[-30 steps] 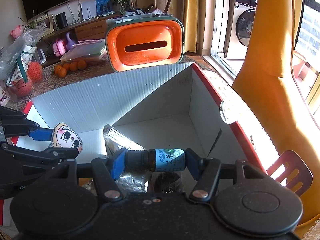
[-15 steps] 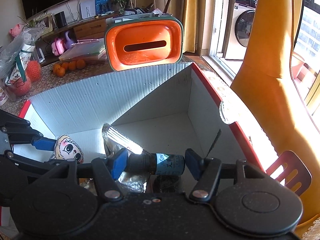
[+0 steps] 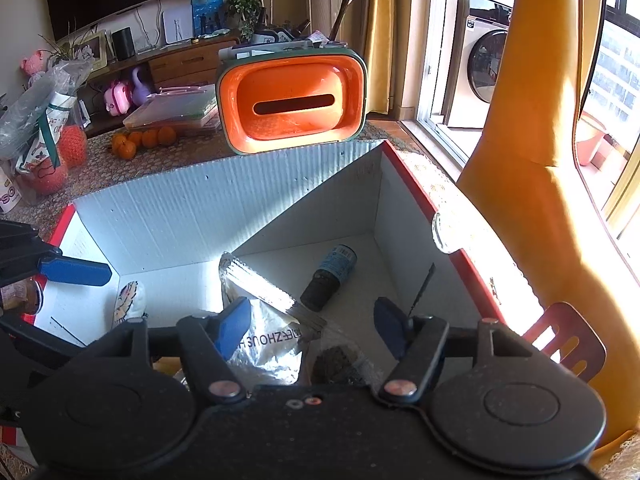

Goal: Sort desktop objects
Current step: 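Open both tools to drop the bottle and face toy into the box, then withdraw both tools from the box back over the table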

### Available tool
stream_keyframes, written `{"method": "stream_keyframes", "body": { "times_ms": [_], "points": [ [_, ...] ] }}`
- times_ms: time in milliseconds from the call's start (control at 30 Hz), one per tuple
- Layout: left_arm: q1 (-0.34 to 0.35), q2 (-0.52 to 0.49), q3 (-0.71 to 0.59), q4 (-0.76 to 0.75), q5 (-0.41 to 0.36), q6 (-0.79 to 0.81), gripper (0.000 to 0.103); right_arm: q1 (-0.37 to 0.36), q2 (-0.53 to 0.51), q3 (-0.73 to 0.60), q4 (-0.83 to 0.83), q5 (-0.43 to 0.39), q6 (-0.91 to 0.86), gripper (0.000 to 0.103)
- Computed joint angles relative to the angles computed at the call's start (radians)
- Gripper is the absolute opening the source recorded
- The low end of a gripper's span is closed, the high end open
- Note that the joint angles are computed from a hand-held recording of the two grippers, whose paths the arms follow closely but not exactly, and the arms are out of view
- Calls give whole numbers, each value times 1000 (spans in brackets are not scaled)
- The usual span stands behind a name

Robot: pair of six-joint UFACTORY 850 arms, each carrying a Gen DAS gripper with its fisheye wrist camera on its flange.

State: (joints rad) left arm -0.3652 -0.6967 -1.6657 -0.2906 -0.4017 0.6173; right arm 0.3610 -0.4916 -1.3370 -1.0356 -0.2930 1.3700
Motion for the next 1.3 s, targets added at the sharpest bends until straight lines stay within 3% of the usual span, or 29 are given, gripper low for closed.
{"method": "stream_keyframes", "body": {
  "times_ms": [233,700,800,1000,1300],
  "points": [
    [26,75,90,-225,8,177,69,20,32,25,-32,-4,37,72],
    [64,241,295,-571,73,489,69,90,116,112,-269,-29,295,85],
    [75,269,327,-657,67,573,75,107,126,119,-288,-42,315,87],
    [105,323,401,-822,65,736,76,136,148,137,-344,-74,396,93],
    [167,384,480,-953,83,858,82,177,175,161,-477,-85,553,98]
  ]
}}
